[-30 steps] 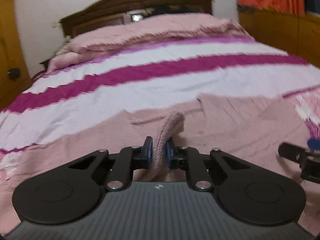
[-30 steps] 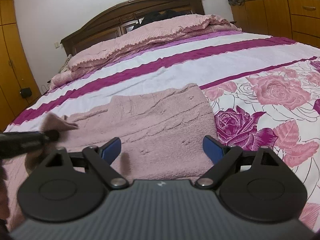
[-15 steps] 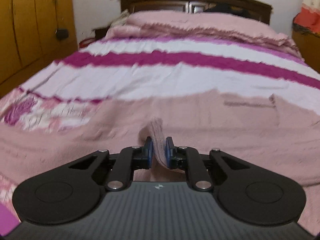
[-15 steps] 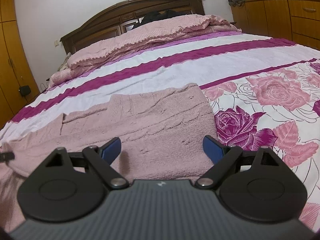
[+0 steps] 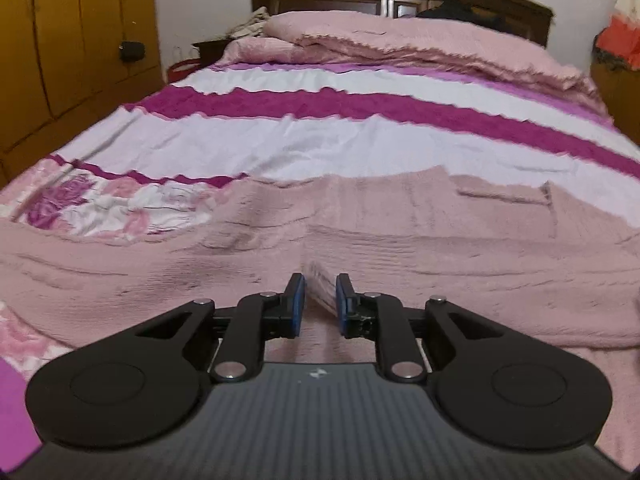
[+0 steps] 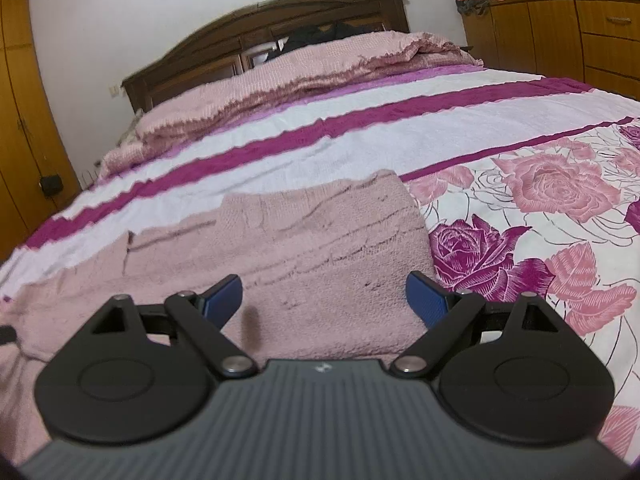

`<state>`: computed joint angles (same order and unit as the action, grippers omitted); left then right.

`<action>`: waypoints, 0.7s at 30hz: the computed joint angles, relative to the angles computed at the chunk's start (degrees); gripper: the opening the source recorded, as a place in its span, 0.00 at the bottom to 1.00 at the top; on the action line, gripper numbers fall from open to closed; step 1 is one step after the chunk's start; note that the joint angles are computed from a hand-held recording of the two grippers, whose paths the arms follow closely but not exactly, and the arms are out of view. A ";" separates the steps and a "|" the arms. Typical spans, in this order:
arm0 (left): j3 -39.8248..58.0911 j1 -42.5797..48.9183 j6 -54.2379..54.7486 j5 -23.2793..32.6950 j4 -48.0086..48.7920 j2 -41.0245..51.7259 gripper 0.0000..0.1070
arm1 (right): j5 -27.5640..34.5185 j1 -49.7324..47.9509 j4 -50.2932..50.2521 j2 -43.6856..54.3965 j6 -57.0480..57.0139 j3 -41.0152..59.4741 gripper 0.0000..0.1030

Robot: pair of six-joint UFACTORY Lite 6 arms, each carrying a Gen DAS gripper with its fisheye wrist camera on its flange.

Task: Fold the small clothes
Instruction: 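Grasp the other sleeve with the left gripper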

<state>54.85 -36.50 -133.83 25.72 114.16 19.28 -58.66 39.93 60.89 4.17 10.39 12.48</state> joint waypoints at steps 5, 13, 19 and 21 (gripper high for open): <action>-0.37 0.24 -0.64 0.17 0.61 0.06 0.19 | -2.67 0.56 -1.38 -1.01 4.34 -2.16 0.87; 3.73 1.71 6.99 -2.02 -6.96 5.57 0.21 | 2.37 -1.89 -1.03 1.98 -1.83 2.03 0.88; -1.67 5.13 1.96 -7.62 -4.00 -1.70 0.21 | 1.72 -1.45 -0.73 1.49 -1.52 1.38 0.87; -4.59 6.08 1.49 -8.38 -3.79 -5.27 0.21 | 1.34 -1.12 -0.68 0.22 -0.71 0.47 0.87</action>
